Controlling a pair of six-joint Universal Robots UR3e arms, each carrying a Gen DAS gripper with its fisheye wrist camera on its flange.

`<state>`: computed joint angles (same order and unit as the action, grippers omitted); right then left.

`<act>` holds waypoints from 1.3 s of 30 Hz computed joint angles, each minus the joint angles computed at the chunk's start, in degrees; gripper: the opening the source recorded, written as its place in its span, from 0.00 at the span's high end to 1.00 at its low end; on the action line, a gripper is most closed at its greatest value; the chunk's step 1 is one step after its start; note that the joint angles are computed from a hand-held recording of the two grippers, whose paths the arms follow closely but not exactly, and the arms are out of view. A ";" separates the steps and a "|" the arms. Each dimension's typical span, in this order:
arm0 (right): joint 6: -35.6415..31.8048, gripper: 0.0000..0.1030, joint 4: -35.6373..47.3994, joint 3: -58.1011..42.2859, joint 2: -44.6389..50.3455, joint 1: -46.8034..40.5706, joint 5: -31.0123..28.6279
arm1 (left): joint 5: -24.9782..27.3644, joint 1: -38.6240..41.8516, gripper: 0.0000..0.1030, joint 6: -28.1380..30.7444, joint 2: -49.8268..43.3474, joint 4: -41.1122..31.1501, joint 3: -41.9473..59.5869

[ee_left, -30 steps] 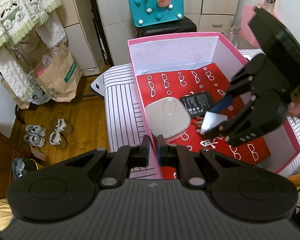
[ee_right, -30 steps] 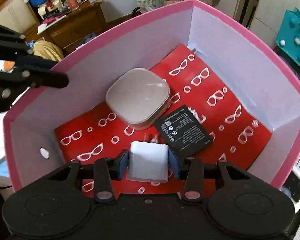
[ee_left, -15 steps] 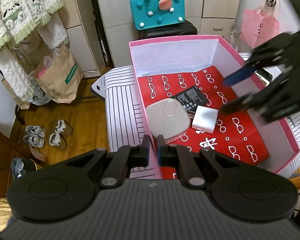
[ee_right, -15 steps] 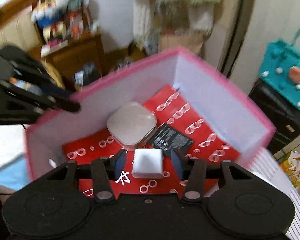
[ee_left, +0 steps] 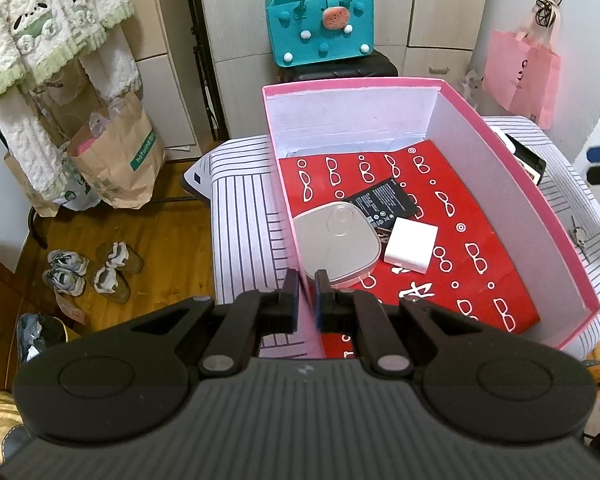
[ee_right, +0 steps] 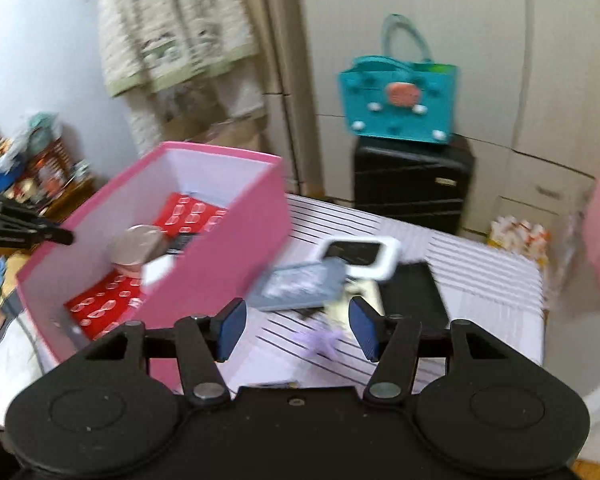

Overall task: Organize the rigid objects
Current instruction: 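Move the right gripper back toward the grey router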

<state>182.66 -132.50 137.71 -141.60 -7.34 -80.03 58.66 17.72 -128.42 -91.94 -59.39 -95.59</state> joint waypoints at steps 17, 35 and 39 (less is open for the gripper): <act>-12.55 0.11 -38.26 5.14 32.24 11.84 -8.05 | 1.58 -1.12 0.93 -3.45 0.52 3.94 -2.40; -22.53 0.21 -37.67 -4.68 48.05 9.84 -7.29 | 1.58 -1.14 0.93 -3.55 0.47 4.03 -2.40; -21.15 0.39 -40.29 -2.84 47.23 13.84 -13.71 | 1.64 -1.12 0.93 -3.49 0.34 3.91 -2.21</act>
